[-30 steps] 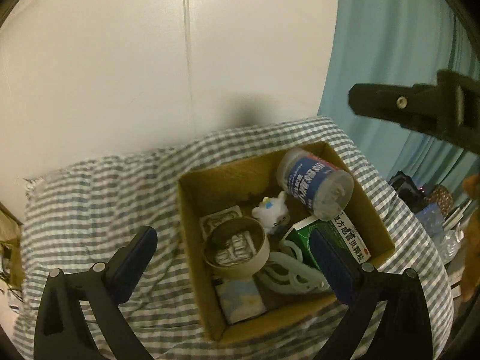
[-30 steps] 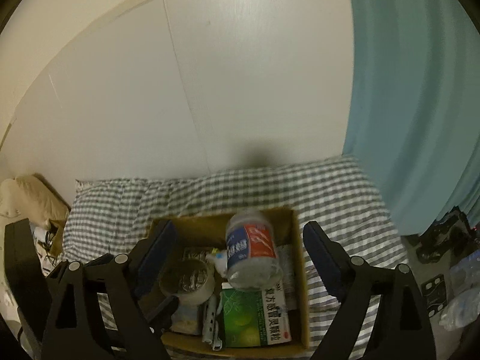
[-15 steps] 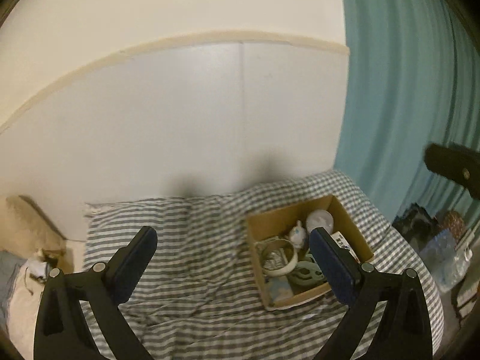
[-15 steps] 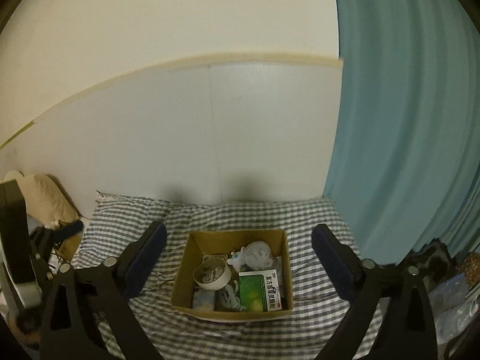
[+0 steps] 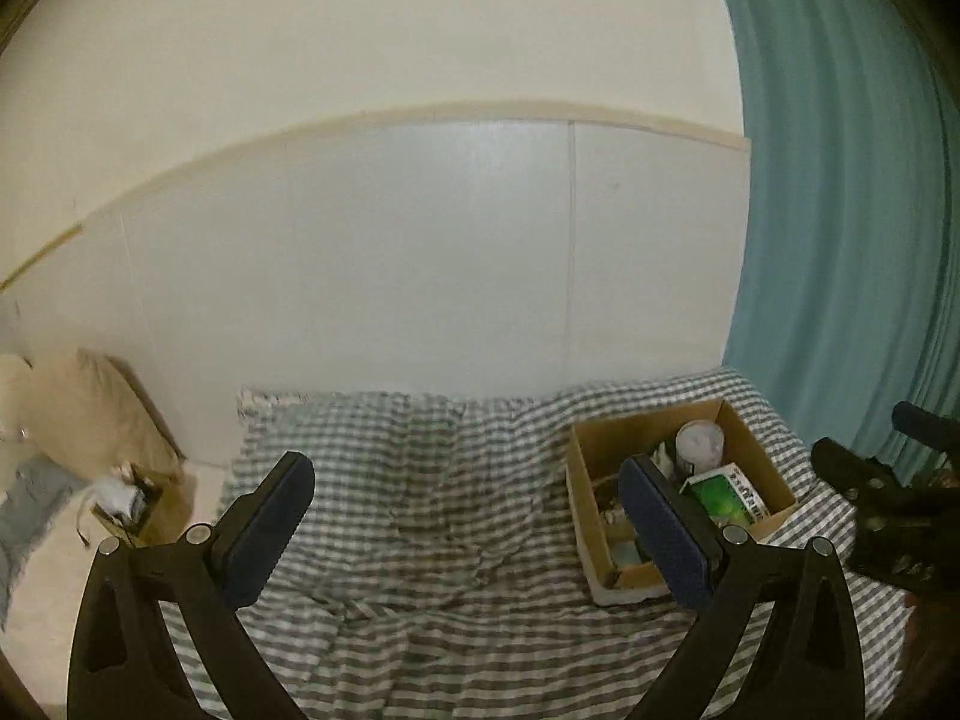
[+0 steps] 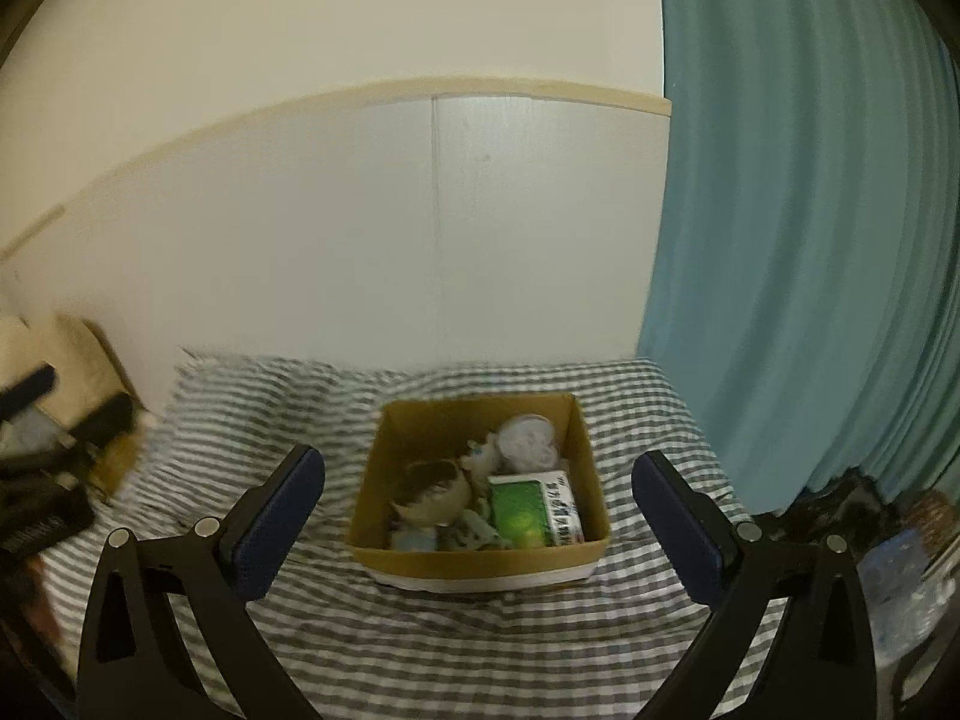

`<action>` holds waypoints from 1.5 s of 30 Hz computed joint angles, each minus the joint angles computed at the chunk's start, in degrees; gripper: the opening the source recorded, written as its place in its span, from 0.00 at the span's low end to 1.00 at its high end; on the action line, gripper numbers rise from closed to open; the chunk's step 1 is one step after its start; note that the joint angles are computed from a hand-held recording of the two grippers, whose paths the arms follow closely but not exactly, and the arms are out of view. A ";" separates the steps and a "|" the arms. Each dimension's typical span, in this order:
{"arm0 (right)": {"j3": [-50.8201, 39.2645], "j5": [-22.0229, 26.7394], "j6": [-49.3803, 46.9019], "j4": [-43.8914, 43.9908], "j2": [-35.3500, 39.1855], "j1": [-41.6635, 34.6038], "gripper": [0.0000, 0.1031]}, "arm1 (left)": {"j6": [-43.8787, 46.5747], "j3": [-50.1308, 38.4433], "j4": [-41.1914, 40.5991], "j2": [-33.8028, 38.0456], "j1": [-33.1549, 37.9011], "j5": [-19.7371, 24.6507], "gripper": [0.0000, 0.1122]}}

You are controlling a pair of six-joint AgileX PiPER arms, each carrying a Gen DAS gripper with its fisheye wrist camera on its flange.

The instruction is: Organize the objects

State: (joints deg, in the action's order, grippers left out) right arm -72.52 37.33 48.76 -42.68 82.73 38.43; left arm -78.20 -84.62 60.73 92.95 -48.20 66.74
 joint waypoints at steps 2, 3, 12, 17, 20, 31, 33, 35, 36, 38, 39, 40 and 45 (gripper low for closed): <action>1.39 -1.38 3.75 -4.56 1.57 0.49 1.00 | -2.22 1.71 1.00 0.27 0.23 -0.61 0.92; 1.74 -2.59 4.53 -4.87 2.26 0.16 1.00 | -3.52 2.47 1.88 0.42 0.11 -0.44 0.92; 0.94 -4.96 1.33 -0.41 4.81 -1.14 1.00 | -6.26 5.02 2.82 0.16 0.47 -3.16 0.92; 1.02 -5.41 0.20 1.42 4.91 -1.69 1.00 | -6.10 5.05 1.91 0.60 0.84 -3.34 0.92; 0.62 -4.89 -0.58 2.03 4.87 -1.65 1.00 | -5.97 4.92 1.44 0.78 0.83 -3.08 0.92; 0.49 -4.88 -1.21 3.31 4.48 -1.76 1.00 | -5.62 4.97 0.86 0.86 1.07 -3.36 0.92; 0.45 -4.52 -0.62 2.67 4.55 -1.40 1.00 | -5.72 5.05 0.82 0.72 1.04 -3.43 0.92; 0.55 -4.36 0.01 2.02 4.52 -1.12 1.00 | -5.74 5.05 0.82 0.69 0.98 -3.37 0.92; 0.55 -4.23 0.27 1.86 4.49 -0.98 1.00 | -5.66 4.96 0.76 0.76 0.99 -3.29 0.92; 0.45 -4.05 0.16 2.02 4.56 -0.86 1.00 | -5.42 4.88 0.71 0.75 1.01 -3.19 0.92; 0.39 -3.86 0.42 1.81 4.60 -0.70 1.00 | -5.27 4.98 0.66 0.64 1.05 -3.34 0.92; 0.36 -3.75 0.55 1.66 4.64 -0.62 1.00 | -5.18 5.10 0.64 0.53 1.06 -3.49 0.92; 0.05 -3.20 0.68 1.34 4.92 -0.33 1.00 | -4.98 4.84 0.49 0.82 1.01 -3.25 0.92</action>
